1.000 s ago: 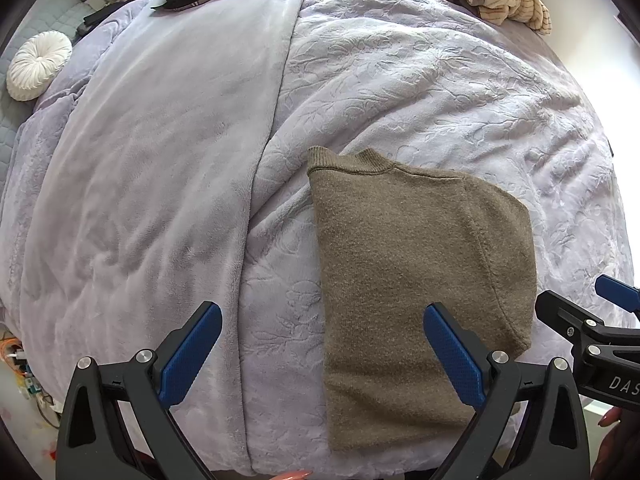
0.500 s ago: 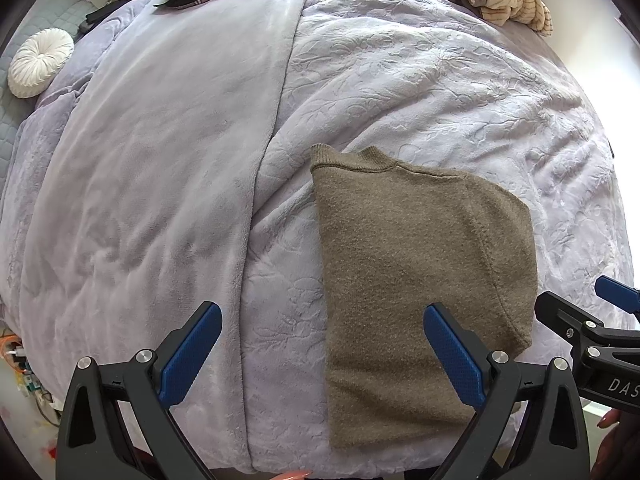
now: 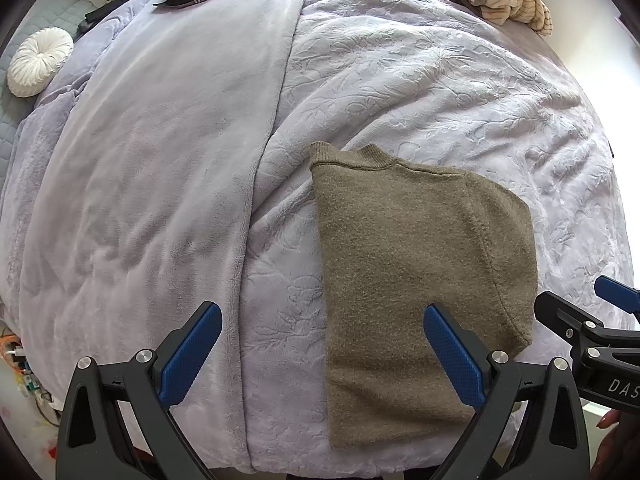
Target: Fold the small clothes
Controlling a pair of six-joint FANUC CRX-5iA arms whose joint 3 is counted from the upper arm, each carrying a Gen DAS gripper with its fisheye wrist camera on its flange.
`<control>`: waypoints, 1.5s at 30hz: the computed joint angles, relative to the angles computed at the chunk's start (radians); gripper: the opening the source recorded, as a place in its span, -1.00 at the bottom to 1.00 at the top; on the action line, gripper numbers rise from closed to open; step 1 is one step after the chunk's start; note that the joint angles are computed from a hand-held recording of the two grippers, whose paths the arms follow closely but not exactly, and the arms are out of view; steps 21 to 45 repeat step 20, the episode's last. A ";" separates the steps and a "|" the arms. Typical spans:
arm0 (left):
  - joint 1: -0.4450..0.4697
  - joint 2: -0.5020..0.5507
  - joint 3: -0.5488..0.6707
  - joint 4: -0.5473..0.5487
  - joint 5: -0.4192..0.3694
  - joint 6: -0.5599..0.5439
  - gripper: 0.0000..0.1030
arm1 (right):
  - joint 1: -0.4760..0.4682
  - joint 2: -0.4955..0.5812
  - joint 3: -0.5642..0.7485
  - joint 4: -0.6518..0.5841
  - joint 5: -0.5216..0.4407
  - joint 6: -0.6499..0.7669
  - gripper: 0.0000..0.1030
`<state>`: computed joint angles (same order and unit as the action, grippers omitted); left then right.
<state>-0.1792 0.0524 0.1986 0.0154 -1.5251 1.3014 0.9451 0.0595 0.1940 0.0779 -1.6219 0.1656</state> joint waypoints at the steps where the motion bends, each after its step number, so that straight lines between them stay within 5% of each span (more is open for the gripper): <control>1: -0.001 0.000 0.000 -0.001 0.000 0.002 0.96 | 0.000 0.001 0.001 0.000 -0.001 0.000 0.99; 45: 0.010 -0.013 -0.017 0.020 0.016 0.013 0.96 | 0.005 0.011 0.013 -0.002 -0.006 -0.001 0.99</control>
